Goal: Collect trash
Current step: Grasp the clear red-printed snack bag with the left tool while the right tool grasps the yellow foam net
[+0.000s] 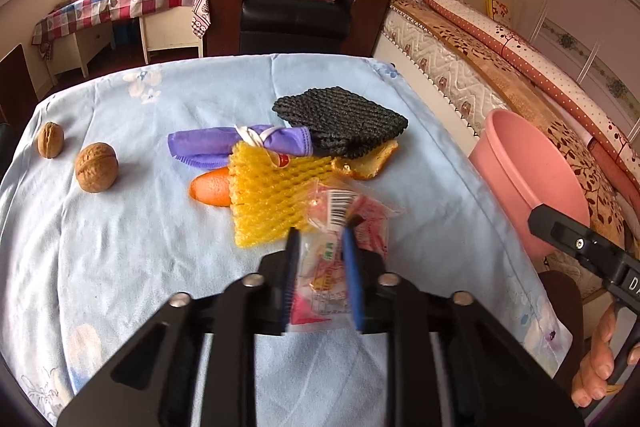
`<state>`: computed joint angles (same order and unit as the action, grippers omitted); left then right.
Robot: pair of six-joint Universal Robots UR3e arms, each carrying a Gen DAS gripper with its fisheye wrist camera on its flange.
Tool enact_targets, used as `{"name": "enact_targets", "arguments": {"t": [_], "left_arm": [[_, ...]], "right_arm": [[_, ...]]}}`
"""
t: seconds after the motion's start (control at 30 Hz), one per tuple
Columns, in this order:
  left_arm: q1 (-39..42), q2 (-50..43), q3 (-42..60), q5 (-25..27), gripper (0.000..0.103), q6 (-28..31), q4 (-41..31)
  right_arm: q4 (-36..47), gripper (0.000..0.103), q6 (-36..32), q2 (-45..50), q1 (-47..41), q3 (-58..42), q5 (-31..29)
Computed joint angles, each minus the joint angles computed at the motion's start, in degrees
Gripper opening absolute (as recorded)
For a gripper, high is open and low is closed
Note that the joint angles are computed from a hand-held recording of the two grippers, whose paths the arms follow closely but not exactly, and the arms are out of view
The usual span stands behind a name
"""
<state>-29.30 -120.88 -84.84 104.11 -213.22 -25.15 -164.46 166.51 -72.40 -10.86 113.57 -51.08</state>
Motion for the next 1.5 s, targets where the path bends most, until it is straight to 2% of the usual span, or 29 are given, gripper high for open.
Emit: {"name": "enact_targets", "arguments": {"t": [0.07, 0.13, 0.5, 0.7, 0.83, 0.93, 1.07, 1.2, 1.4, 1.43, 1.5], "left_arm": [[-0.15, 0.38, -0.57, -0.06, 0.01, 0.54, 0.79], [-0.41, 1.54, -1.84, 0.52, 0.009, 0.22, 2.06], [0.92, 13.83, -13.53, 1.88, 0.009, -1.37, 10.1], [2.55, 20.81, -20.34, 3.0, 0.009, -2.97, 11.1], [3.7, 24.33, -24.61, 3.48, 0.009, -3.74, 12.1], [4.94, 27.0, -27.24, 3.75, 0.009, -4.32, 11.87], [6.93, 29.83, -30.45, 3.58, 0.009, -4.67, 11.86], [8.77, 32.05, -33.5, 2.41, 0.009, -4.67, 12.44], [9.81, 33.72, -35.9, 0.99, 0.009, -4.64, 12.93], [9.93, 33.93, -36.14, 0.68, 0.009, -4.64, 13.04], [10.04, 33.79, -35.99, 0.32, 0.009, -4.49, 13.11]], "right_arm": [[0.18, 0.042, -0.12, -0.06, 0.77, -0.15, -0.54], [0.42, 0.042, -0.33, 0.17, 1.23, -0.57, -0.72], [2.16, 0.042, -0.54, 2.83, 8.83, -5.2, -2.59], [2.96, 0.042, 0.81, 7.16, 13.49, -11.76, -4.83], [6.55, 0.042, 2.79, 10.46, 15.45, -17.71, -2.53], [7.16, 0.042, 2.21, 11.9, 18.44, -20.36, -3.34], [7.3, 0.042, 4.18, 16.26, 24.11, -26.93, -9.62], [8.09, 0.05, 7.4, 21.35, 28.59, -34.56, -16.49], [14.06, 0.05, 9.15, 28.43, 33.07, -46.23, -26.47], [15.58, 0.048, 9.22, 29.29, 33.26, -47.7, -27.67], [16.37, 0.032, 9.27, 29.98, 33.05, -48.46, -28.39]]}}
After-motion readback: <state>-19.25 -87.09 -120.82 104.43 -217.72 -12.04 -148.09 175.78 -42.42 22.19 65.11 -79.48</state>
